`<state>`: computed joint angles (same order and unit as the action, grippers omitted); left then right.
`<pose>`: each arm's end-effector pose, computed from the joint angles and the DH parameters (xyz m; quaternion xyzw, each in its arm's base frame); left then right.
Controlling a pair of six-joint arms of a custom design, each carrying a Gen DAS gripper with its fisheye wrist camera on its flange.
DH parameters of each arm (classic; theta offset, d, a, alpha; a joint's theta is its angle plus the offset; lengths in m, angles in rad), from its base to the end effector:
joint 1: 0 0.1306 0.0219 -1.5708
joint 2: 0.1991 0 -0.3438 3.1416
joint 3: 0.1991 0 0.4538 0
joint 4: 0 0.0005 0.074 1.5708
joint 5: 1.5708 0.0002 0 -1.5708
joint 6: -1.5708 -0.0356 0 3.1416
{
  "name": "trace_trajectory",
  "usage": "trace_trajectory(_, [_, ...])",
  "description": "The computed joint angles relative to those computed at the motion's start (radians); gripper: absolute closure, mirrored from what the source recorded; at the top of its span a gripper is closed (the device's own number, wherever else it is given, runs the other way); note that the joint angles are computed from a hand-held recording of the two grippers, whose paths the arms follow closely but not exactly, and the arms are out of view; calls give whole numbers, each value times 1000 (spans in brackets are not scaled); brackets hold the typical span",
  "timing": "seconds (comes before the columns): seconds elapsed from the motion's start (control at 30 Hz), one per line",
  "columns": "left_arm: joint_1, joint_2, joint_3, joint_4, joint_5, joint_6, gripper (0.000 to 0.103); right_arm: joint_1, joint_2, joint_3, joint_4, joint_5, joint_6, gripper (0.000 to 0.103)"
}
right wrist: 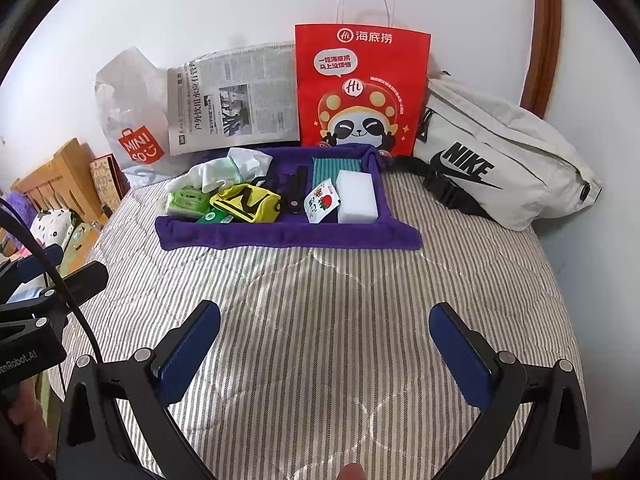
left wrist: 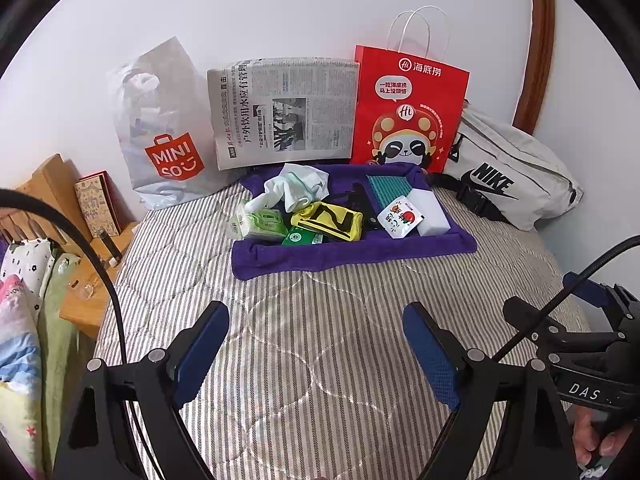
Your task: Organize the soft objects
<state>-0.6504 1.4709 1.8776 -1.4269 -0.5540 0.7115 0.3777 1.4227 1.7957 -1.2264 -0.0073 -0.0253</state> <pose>0.4305 -0.3047 0.5633 -0.1026 0.9230 0.0399 0.3688 0.4964 0.1967 0.5566 -0.1654 0.9216 0.0736 0.3433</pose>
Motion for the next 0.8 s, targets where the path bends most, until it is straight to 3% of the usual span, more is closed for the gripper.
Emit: trace_trajectory(0.8, [-7,-8,-4,2,-17,4,15,1,-3,3,-2,-6,-1,0])
